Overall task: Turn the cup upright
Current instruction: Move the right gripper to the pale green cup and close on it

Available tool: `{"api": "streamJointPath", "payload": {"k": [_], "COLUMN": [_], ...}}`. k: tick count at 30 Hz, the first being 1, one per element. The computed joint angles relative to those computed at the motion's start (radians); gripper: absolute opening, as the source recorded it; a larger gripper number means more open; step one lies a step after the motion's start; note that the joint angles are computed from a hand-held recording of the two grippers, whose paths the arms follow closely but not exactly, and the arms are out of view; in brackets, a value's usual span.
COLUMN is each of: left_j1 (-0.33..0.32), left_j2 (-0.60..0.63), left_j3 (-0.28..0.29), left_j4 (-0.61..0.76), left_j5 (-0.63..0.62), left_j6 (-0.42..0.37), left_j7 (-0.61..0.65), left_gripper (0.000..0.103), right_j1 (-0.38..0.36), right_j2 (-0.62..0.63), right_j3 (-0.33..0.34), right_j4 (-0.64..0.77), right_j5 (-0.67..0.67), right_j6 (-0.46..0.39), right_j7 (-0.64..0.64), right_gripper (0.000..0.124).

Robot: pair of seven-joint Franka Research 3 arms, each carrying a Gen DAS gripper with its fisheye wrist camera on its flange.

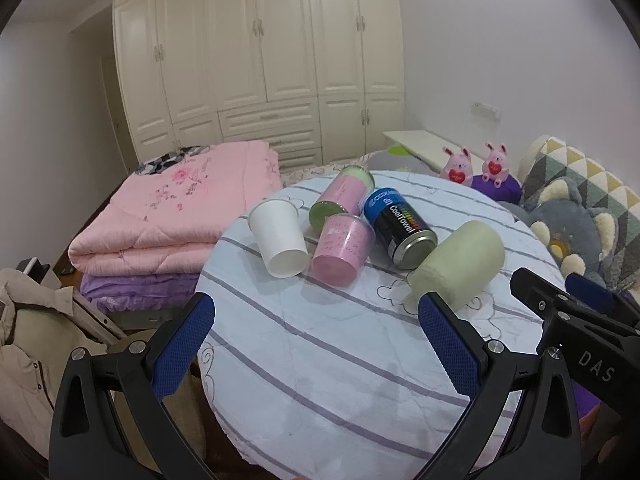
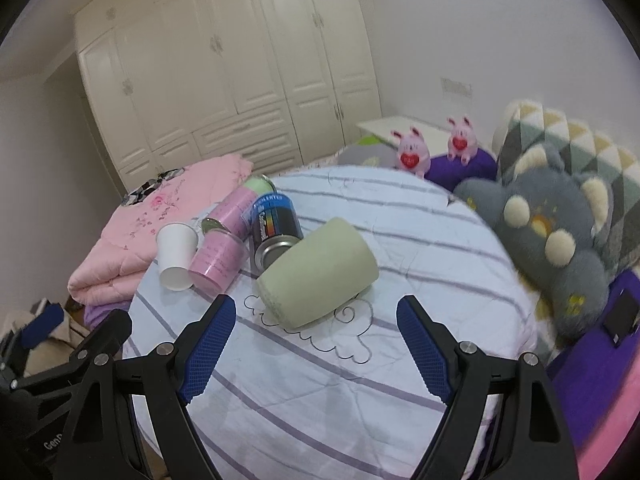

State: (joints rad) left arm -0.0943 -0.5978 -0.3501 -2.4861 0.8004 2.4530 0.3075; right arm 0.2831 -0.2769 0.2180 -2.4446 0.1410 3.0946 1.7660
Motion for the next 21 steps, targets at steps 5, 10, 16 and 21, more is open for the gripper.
{"api": "streamJointPath", "payload": {"k": [5, 10, 16, 21], "left_j1": [0.017, 0.035, 0.043, 0.042], "left_j2": [0.061, 0.138, 0.218, 0.273], "left_j3": [0.012, 0.023, 0.048, 0.059], "left_j4": [0.025, 0.064, 0.109, 0.147], "left_j5": [0.015, 0.054, 0.093, 0.141], "left_j6": [0.008, 0.019, 0.034, 0.036], "left_j7": [0.011, 0.014, 0.011, 0.012], "left_gripper": [0.103, 0.103, 0.103, 0.103], "right_j1": [0.052, 0.054, 0.072, 0.095], "right_j2": [0.071, 0.141, 0.217, 0.272], "right_j3": [-0.051, -0.060, -0.082, -0.095], "right_j4": [0.064, 0.129, 0.197, 0.250], "right_j5": [0.080, 0.101, 0.140, 0.271], "right_j6": [-0.059, -0.106, -0.133, -0.141], "right_j7": [-0.003, 0.064, 0.114, 0.042], "right_gripper": [0.083, 0.083, 0.084, 0.084]}}
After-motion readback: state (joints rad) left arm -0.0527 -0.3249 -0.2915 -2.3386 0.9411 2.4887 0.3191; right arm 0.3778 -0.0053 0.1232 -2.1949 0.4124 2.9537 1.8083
